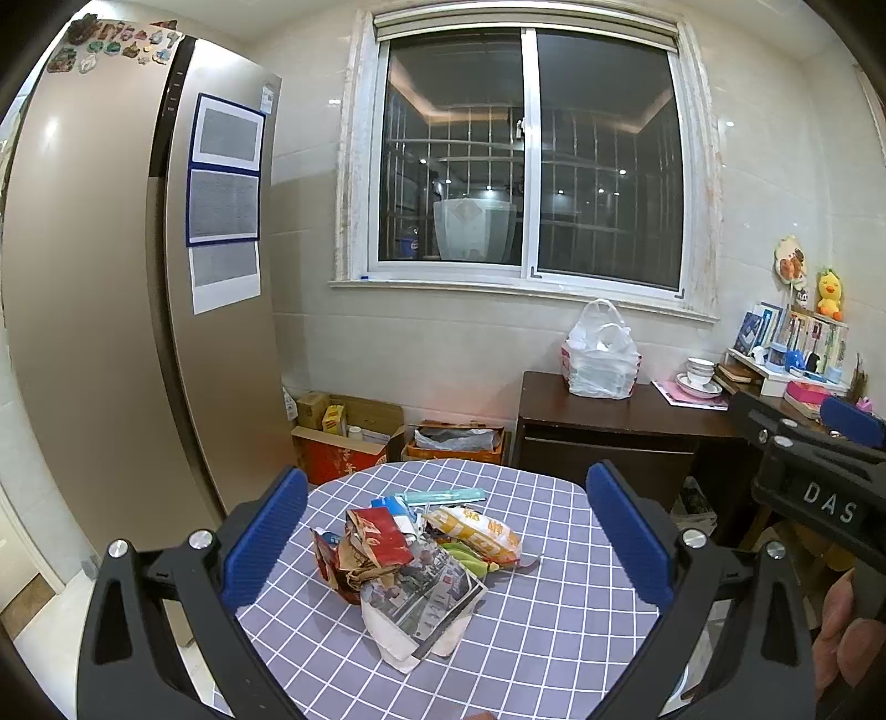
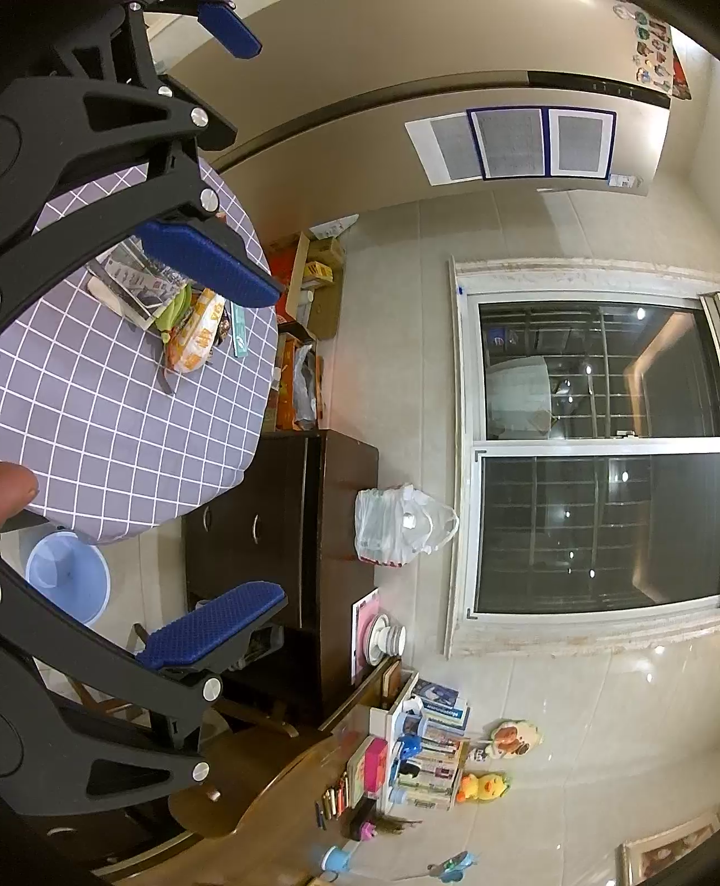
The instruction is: Collect trash
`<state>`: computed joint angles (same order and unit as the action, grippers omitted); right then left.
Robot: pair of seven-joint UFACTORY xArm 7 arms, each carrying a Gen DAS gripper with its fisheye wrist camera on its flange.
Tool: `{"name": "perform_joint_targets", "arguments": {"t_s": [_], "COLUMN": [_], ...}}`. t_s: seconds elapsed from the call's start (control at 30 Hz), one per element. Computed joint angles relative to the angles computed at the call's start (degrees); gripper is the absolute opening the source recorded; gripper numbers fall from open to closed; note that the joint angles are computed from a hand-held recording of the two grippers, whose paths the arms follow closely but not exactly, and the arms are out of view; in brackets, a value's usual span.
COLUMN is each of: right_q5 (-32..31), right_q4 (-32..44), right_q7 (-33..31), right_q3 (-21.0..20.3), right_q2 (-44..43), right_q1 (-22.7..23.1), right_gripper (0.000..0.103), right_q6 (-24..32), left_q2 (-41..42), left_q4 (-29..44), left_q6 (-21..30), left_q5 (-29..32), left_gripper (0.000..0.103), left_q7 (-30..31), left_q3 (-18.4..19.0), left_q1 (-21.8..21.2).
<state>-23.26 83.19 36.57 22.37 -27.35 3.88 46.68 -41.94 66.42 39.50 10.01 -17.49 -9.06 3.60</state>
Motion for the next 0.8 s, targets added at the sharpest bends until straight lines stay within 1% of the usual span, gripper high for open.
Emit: {"name": "perform_joint_targets", "arguments": {"t_s": [0.8], "right_q5": [-0.9], "right_q4": [0.7], "right_q7": [0.3], "right_q3": [0.2], "right_q2": [0.9], "right_q1": [0.4], "right_gripper": [0.097], "right_q6": [0.2], "left_q2": [0.2], "left_q4": [0.8], "left_q6": [0.3], "left_q5": [-0.5], "left_gripper": [0.099], "left_q7": [0.8], "left_q3": [1.0], "left_q1": [-0.2]}}
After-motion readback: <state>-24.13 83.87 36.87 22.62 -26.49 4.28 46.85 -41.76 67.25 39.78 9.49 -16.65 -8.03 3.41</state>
